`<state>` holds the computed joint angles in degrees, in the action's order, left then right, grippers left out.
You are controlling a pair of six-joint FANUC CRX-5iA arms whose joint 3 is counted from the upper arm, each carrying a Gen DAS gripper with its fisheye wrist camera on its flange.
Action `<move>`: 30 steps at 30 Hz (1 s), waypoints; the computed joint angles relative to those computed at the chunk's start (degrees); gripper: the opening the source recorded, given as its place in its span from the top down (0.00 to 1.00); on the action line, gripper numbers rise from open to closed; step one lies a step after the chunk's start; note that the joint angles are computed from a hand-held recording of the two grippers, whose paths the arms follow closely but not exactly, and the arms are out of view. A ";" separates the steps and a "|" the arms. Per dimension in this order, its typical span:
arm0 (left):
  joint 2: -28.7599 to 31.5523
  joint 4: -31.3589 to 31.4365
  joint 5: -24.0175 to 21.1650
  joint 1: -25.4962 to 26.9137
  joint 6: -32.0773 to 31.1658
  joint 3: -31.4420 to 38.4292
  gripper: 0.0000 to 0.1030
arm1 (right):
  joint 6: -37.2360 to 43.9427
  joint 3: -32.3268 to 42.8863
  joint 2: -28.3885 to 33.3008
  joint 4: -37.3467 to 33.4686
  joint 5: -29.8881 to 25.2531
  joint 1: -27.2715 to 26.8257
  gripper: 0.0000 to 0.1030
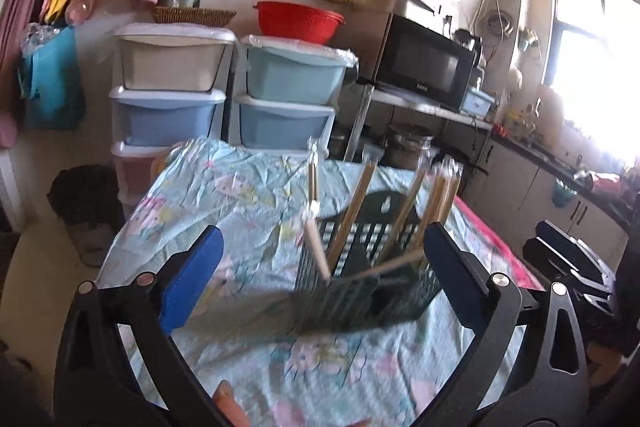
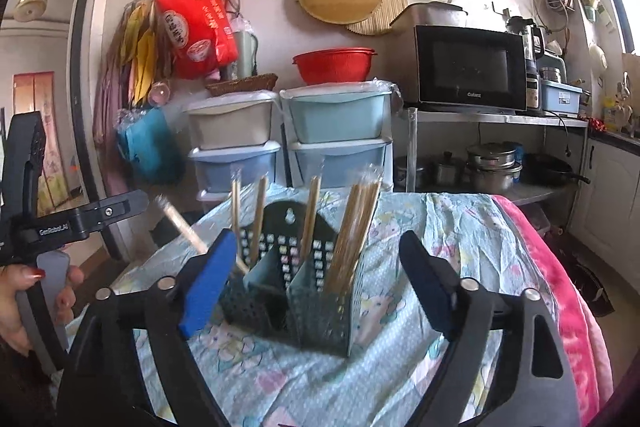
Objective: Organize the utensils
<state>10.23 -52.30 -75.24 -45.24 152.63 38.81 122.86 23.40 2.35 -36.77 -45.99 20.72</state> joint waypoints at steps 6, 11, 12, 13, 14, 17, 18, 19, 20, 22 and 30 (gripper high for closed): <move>-0.72 1.19 -1.11 -1.63 0.23 -2.46 0.10 | 0.60 -4.36 -2.88 0.93 0.10 0.56 0.09; -0.65 0.63 -2.83 -3.21 3.15 -4.39 0.10 | -0.07 -8.12 -4.61 3.92 0.51 1.93 0.07; -0.56 0.43 -3.22 -3.53 3.65 -4.60 0.10 | -0.24 -9.04 -4.98 4.84 1.16 2.34 0.07; -0.52 0.32 -3.40 -3.85 4.22 -4.99 0.10 | -0.28 -10.14 -5.40 5.81 1.89 2.80 0.07; -0.50 -0.05 -3.61 -4.25 4.81 -5.32 0.10 | -0.25 -11.27 -5.87 6.64 2.67 3.22 0.07; -0.10 -2.38 -4.72 -5.87 6.96 -5.92 0.10 | -0.11 -14.21 -7.12 7.66 5.50 3.99 0.07; -0.02 -3.13 -4.84 -6.37 7.54 -6.13 0.10 | 0.17 -15.17 -7.62 7.32 6.49 4.04 0.07; 0.04 -4.40 -5.02 -7.15 8.39 -6.52 0.10 | 0.63 -16.39 -8.26 6.83 7.94 4.08 0.07; 0.17 -5.42 -5.39 -7.81 8.92 -6.64 0.10 | 0.57 -17.47 -8.83 6.65 9.38 4.23 0.07; 0.81 -7.33 -6.43 -9.03 9.70 -6.37 0.10 | 0.84 -20.02 -10.11 6.69 13.13 4.73 0.06; 1.47 -15.13 -8.20 -13.41 14.53 -7.44 0.10 | 6.96 -25.43 -14.11 -0.20 21.63 4.00 0.06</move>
